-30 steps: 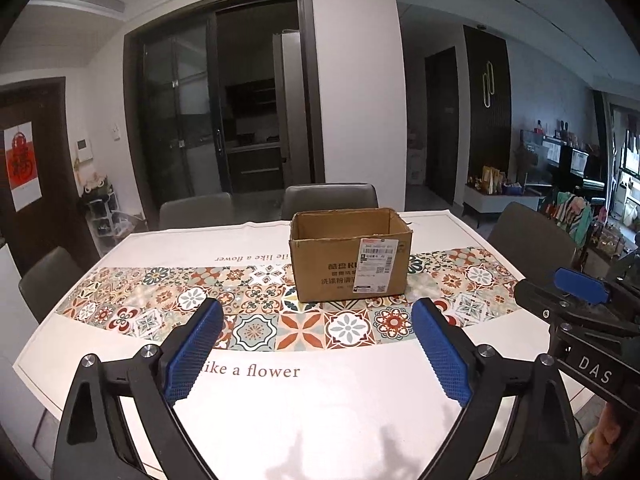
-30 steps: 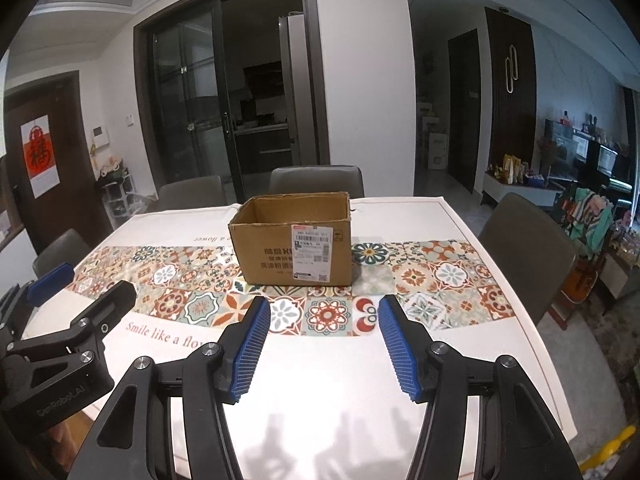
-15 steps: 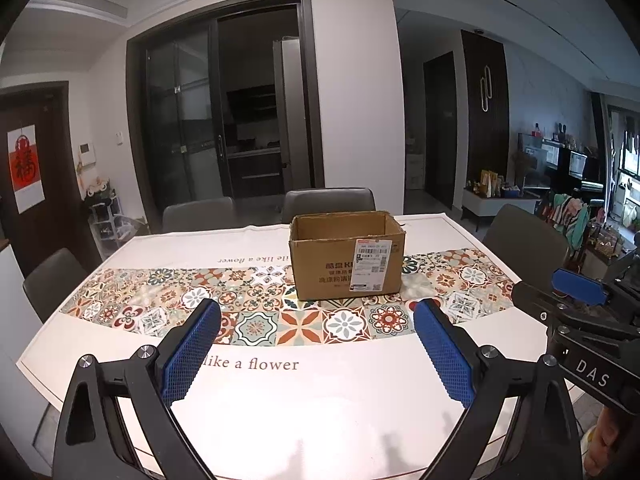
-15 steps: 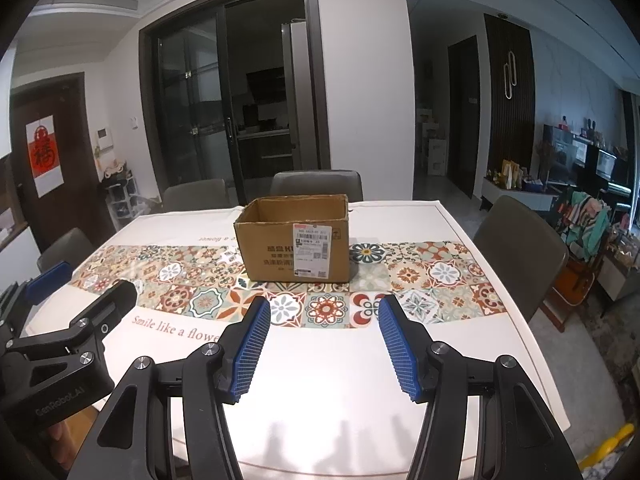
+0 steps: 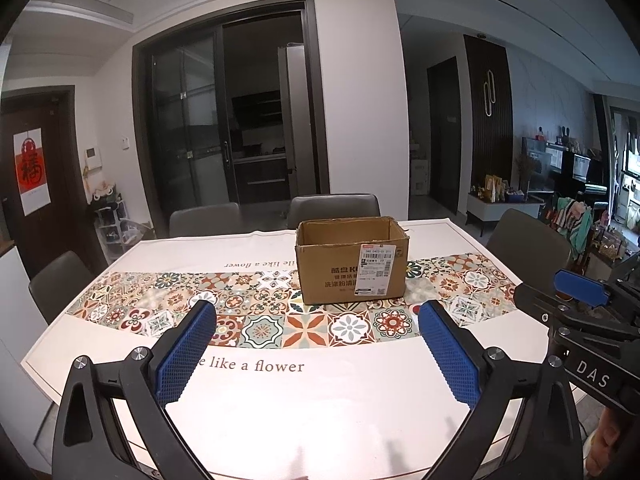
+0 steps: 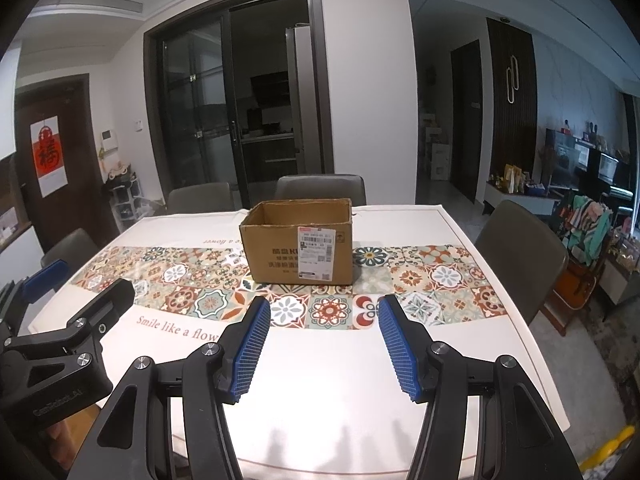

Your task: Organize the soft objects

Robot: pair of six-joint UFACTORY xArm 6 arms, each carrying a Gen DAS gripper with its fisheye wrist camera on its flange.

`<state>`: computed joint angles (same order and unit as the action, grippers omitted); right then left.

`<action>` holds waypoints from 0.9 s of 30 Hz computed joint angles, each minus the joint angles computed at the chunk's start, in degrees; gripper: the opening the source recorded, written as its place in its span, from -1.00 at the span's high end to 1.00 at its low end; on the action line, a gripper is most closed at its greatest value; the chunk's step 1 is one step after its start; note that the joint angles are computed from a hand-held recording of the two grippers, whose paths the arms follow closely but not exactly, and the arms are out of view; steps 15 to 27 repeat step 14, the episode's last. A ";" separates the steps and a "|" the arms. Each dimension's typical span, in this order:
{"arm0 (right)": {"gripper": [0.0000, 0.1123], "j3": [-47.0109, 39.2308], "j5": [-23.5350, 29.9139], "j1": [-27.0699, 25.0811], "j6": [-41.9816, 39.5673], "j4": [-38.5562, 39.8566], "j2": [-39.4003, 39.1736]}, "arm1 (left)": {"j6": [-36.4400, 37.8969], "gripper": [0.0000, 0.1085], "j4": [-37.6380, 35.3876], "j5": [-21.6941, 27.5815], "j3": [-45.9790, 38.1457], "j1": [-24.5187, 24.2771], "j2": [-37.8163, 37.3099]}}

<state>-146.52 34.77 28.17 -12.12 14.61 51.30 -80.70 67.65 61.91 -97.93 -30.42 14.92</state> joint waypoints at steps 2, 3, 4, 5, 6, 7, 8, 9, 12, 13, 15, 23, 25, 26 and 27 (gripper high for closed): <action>-0.03 -0.08 0.04 -0.01 0.10 -0.06 0.05 | 0.12 -0.90 -0.16 -0.14 0.06 0.04 -0.04; -0.03 0.69 -0.27 -0.01 0.04 -0.02 -0.40 | 0.14 -0.90 -0.29 -0.04 0.02 -0.04 -0.03; -0.03 1.51 -0.60 -0.03 -0.06 0.04 -0.86 | 0.15 -0.90 -0.38 0.08 -0.04 -0.13 -0.01; -0.03 2.72 -1.11 -0.05 -0.21 0.16 -1.53 | 0.17 -0.90 -0.49 0.16 -0.03 -0.22 -0.06; -0.03 3.89 -1.59 -0.07 -0.37 0.28 -2.18 | 0.19 -0.90 -0.58 0.18 -0.05 -0.26 -0.07; -0.03 3.95 -1.60 -0.09 -0.40 0.23 -2.17 | 0.13 -0.90 -0.62 0.30 -0.12 -0.33 -0.07; -0.03 4.06 -1.65 -0.10 -0.44 0.23 -2.21 | 0.19 -0.90 -0.70 0.28 -0.18 -0.33 -0.04; -0.03 4.41 -1.74 -0.09 -0.47 0.23 -2.44 | 0.22 -0.90 -0.74 0.41 -0.22 -0.36 -0.01; -0.03 5.33 -1.99 -0.13 -0.65 0.28 -2.98 | 0.14 -0.90 -0.63 0.96 -0.46 -0.55 0.13; -0.03 5.32 -1.93 -0.17 -0.59 0.19 -2.97 | 0.18 -0.90 -0.65 1.05 -0.49 -0.59 0.13; -0.03 5.36 -1.92 -0.19 -0.61 0.21 -3.00 | 0.08 -0.90 -0.57 1.16 -0.43 -0.64 0.07; -0.03 5.36 -1.92 -0.19 -0.61 0.21 -3.00 | 0.08 -0.90 -0.57 1.16 -0.43 -0.64 0.07; -0.03 5.36 -1.92 -0.19 -0.61 0.21 -3.00 | 0.08 -0.90 -0.57 1.16 -0.43 -0.64 0.07; -0.03 5.36 -1.92 -0.19 -0.61 0.21 -3.00 | 0.08 -0.90 -0.57 1.16 -0.43 -0.64 0.07; -0.03 5.36 -1.92 -0.19 -0.61 0.21 -3.00 | 0.08 -0.90 -0.57 1.16 -0.43 -0.64 0.07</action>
